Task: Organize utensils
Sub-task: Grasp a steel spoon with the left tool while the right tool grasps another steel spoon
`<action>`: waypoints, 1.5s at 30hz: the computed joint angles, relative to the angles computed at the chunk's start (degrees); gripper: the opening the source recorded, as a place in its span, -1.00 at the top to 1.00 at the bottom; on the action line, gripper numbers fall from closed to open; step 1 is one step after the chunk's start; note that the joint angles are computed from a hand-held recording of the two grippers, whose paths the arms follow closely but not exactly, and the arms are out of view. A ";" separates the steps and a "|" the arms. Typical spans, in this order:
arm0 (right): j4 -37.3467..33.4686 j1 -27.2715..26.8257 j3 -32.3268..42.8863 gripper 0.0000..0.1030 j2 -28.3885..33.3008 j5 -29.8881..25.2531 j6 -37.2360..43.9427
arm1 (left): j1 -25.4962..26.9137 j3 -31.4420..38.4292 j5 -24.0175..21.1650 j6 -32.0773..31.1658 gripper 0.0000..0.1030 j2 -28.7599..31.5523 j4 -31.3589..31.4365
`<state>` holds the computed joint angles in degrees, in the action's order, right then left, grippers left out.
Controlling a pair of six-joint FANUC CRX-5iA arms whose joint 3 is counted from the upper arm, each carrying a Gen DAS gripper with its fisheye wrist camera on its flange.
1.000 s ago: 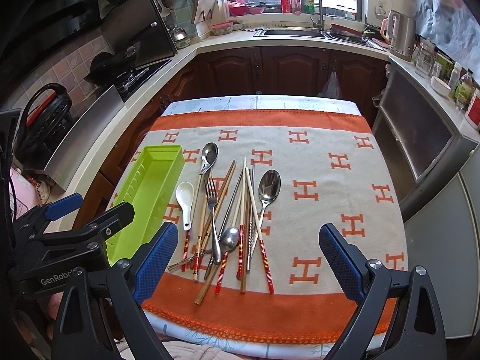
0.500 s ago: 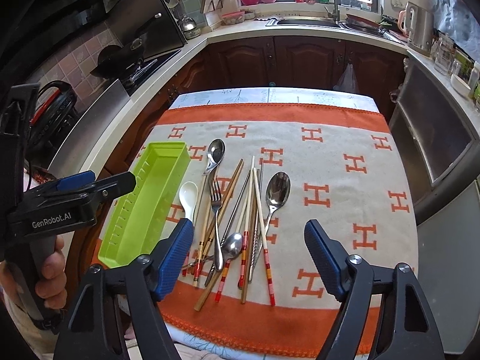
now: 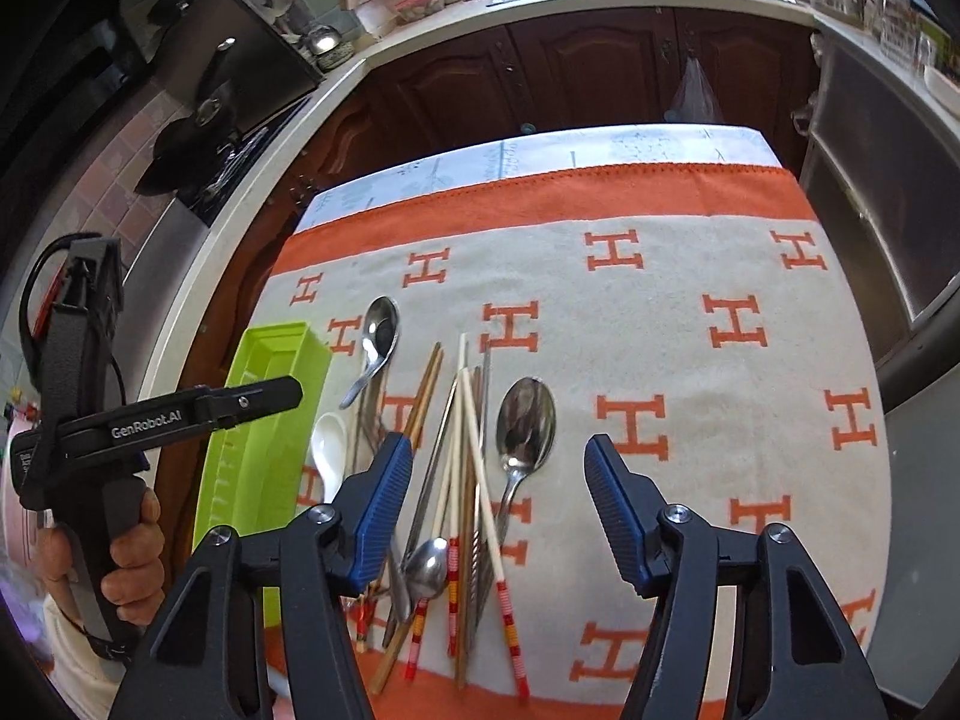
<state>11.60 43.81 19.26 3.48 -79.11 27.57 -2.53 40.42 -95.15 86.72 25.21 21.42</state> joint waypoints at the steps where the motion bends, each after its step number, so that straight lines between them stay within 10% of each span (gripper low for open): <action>1: -0.86 -0.89 -0.34 -0.15 0.16 0.79 0.35 | -0.34 0.84 -0.57 0.89 0.06 1.27 -0.13; 7: -5.93 -5.57 -2.21 -0.08 1.52 4.99 2.40 | -1.36 2.09 -1.54 4.24 0.40 4.59 0.41; 25: -13.56 -9.07 -5.51 0.27 5.88 11.15 7.25 | -0.80 -1.62 1.19 7.04 0.41 5.22 2.95; 34: -12.30 -8.09 -10.72 0.79 3.36 17.13 6.83 | -0.83 -6.02 5.38 8.06 0.78 4.43 5.01; 45: 0.77 -4.21 -15.38 0.93 0.04 18.24 -3.07 | -2.29 -7.27 11.45 5.31 0.98 -0.40 -2.10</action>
